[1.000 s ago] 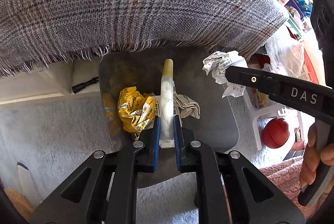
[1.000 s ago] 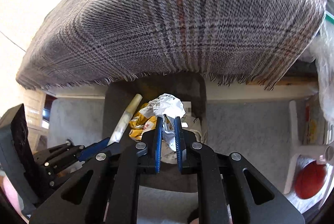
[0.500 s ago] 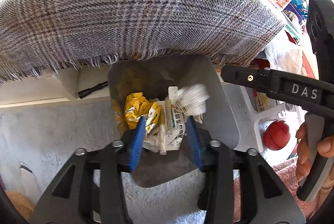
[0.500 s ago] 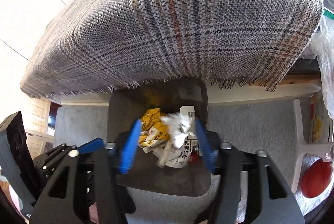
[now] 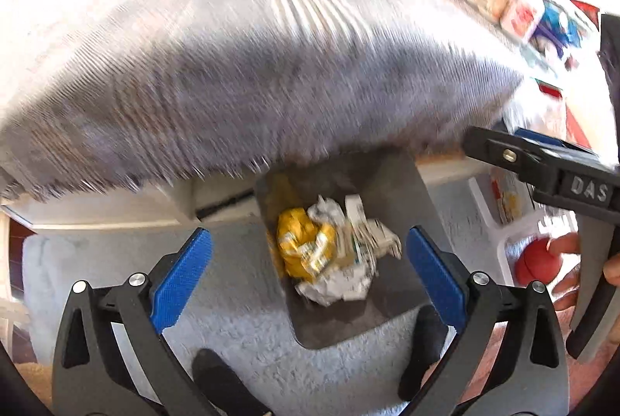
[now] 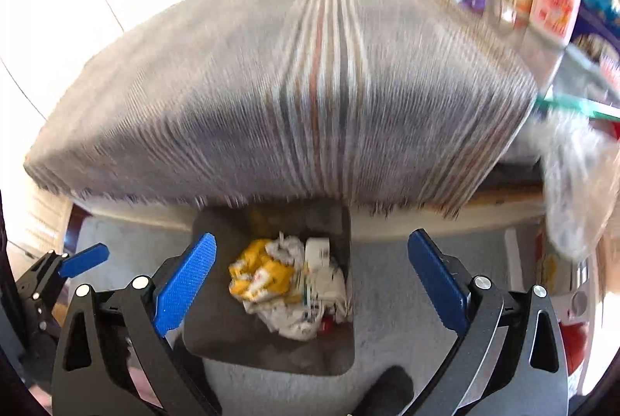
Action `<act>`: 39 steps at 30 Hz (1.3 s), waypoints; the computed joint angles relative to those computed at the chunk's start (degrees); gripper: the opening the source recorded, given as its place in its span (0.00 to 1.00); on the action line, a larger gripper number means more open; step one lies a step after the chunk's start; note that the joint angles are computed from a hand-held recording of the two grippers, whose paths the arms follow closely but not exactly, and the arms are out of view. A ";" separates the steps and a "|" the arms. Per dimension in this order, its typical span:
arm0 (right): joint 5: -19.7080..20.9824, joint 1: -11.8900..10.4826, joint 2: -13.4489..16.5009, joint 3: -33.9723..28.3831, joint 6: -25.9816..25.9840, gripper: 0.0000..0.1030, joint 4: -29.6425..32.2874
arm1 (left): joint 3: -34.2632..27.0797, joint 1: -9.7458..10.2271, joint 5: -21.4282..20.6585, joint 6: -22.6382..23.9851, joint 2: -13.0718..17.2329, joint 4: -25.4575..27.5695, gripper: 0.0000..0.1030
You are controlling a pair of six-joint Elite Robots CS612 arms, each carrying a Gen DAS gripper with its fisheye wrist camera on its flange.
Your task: Collect trash
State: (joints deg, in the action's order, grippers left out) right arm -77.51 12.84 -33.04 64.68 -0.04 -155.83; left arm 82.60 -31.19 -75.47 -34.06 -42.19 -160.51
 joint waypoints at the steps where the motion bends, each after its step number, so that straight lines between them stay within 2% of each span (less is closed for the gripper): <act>1: -0.36 0.04 -0.28 0.24 -0.42 0.97 -1.63 | -0.02 0.09 0.67 -0.18 -0.21 -0.31 0.92; 5: -2.42 0.27 -1.01 0.51 -0.26 0.97 -8.37 | 0.21 0.16 5.45 -0.42 -1.44 -3.19 0.92; 10: -2.41 0.18 -1.02 -0.49 -0.36 0.97 -17.24 | -0.47 0.06 11.52 3.90 -2.03 -9.38 0.92; 12: -2.13 0.10 -0.88 -1.24 -0.88 0.97 -19.56 | -1.16 0.09 13.58 6.77 -2.05 -12.56 0.92; 17: -2.89 0.21 -0.14 -3.94 -2.37 0.97 -21.79 | -4.03 0.46 17.00 10.24 -1.55 -14.95 0.92; 24: -4.61 -0.14 0.70 -4.80 0.02 0.97 -25.23 | -4.99 1.00 18.46 10.62 -0.59 -17.94 0.92; 26: -4.25 -0.28 0.81 -4.35 -0.01 0.97 -25.17 | -4.83 0.87 18.70 11.24 -0.03 -18.62 0.92; 35: -7.54 -0.37 1.16 -3.05 0.87 0.97 -21.95 | -4.21 0.84 15.96 11.05 0.85 -19.08 0.92; 39: -8.35 -0.73 1.18 -2.66 3.10 0.97 -22.62 | -3.98 0.62 16.51 10.77 1.14 -18.97 0.92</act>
